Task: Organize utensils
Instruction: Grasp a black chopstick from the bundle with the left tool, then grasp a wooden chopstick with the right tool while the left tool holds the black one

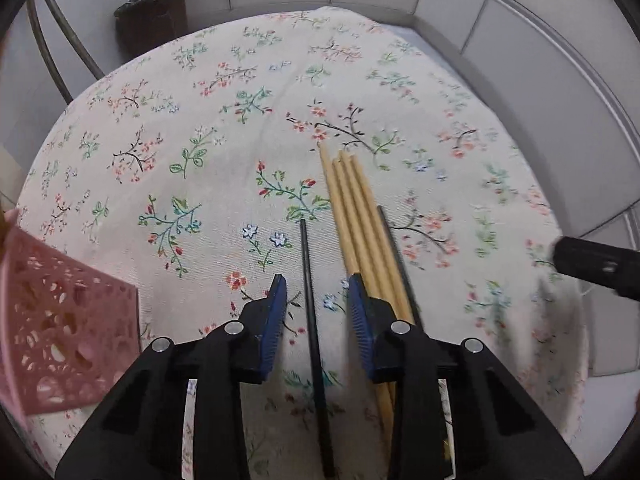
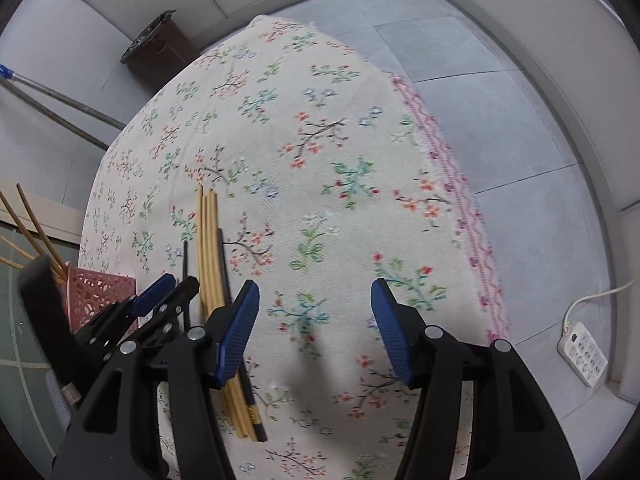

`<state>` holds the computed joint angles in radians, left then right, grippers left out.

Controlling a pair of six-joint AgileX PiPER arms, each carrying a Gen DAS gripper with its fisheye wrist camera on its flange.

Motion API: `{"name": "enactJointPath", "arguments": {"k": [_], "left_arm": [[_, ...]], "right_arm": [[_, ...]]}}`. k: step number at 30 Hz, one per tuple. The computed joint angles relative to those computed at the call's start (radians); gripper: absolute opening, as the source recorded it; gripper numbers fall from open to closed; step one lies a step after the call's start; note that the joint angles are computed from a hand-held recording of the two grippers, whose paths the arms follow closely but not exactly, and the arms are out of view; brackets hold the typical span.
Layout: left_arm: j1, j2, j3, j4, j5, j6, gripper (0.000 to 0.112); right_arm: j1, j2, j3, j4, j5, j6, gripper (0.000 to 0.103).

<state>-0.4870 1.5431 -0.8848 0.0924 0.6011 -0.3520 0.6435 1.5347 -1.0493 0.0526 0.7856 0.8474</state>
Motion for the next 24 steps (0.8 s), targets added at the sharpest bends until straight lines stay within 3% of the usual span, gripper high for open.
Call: {"name": "enactJointPath", "arguments": {"k": [4,6,10,12,17,24], "left_arm": [[-0.02,0.017,0.004,0.075,-0.015,-0.048,0.027],[-0.012,0.009,0.01,0.065,-0.02,-0.022,0.004],[0.045,-0.052,0.023,-0.098,0.015,0.125,0.003],[0.041,-0.113,0.04,-0.107,0.029,0.144,0.003],[0.051,-0.326,0.064,-0.173,0.128,0.22,0.003],[0.24,-0.515,0.043,-0.34,0.295,0.441,0.003]], "right_arm": [[-0.015,-0.004,0.011,0.021,0.005,-0.03,0.058],[-0.015,-0.004,0.01,0.026,0.003,-0.043,0.058],[0.002,-0.011,-0.001,0.011,-0.004,-0.038,0.058],[0.014,-0.01,-0.013,0.003,-0.012,-0.034,0.056],[0.047,0.034,-0.06,0.007,-0.021,-0.036,0.045],[0.085,0.141,-0.161,0.054,-0.04,-0.084,0.024]]}}
